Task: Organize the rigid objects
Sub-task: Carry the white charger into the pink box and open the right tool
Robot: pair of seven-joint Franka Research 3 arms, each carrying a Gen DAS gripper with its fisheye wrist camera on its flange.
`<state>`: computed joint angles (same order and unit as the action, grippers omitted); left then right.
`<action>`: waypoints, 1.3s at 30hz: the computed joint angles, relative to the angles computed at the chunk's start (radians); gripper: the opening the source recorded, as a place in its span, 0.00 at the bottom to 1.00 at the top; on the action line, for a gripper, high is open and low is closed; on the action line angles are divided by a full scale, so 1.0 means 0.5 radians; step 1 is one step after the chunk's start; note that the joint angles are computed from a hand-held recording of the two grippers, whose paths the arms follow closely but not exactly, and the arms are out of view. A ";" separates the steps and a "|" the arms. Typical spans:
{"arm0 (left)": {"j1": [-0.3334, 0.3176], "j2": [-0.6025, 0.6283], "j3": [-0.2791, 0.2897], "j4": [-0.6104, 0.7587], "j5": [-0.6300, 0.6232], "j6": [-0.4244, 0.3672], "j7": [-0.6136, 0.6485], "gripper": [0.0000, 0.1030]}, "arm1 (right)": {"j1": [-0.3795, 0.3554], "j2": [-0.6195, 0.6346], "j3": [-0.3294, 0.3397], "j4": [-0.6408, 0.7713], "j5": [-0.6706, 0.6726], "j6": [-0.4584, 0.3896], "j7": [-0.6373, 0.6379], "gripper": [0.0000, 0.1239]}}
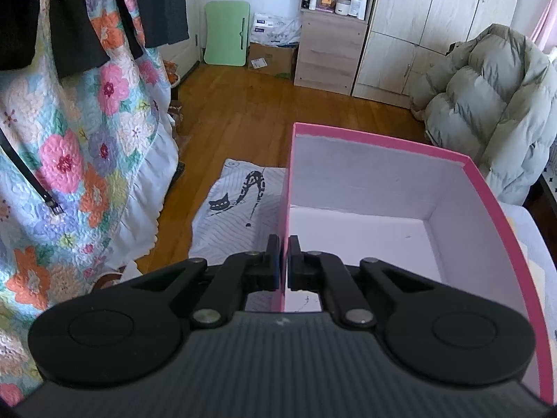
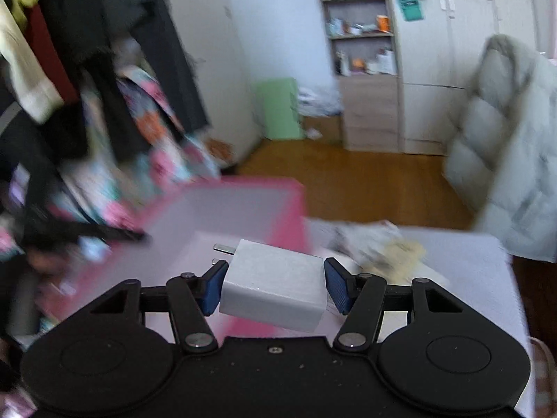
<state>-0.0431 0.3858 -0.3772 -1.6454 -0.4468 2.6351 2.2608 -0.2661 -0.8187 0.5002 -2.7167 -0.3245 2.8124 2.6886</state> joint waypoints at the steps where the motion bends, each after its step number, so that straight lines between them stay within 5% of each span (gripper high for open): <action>1: -0.002 0.001 0.001 0.002 0.003 0.000 -0.004 0.03 | -0.002 0.089 -0.031 0.060 0.003 0.071 -0.030 0.52; 5: -0.004 0.004 0.000 -0.004 0.016 0.023 0.006 0.03 | 0.074 0.629 -0.205 0.382 0.122 0.280 -0.203 0.52; 11: 0.005 0.010 -0.009 -0.006 0.018 0.026 -0.004 0.03 | 0.425 1.408 -0.603 0.930 0.427 0.095 -0.490 0.52; 19: -0.005 -0.014 -0.009 -0.065 0.059 0.095 0.030 0.02 | 0.604 1.939 -0.807 1.333 0.601 -0.027 -0.623 0.52; 26: -0.056 -0.055 0.013 -0.158 0.194 0.233 0.025 0.02 | 0.755 2.009 -0.959 1.396 0.668 -0.005 -0.764 0.53; 33: -0.108 -0.099 0.039 -0.255 0.446 0.393 -0.066 0.03 | 0.659 1.898 -0.857 1.280 1.636 0.019 -1.340 0.59; 39: -0.110 -0.115 0.035 -0.286 0.561 0.436 -0.130 0.04 | 0.800 1.456 -0.954 0.866 1.488 0.321 -1.071 0.59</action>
<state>-0.0979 0.3285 -0.3596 -1.7884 -0.1662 2.8532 2.1960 0.1338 -0.0906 0.0232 -2.2839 0.4196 2.9728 2.1533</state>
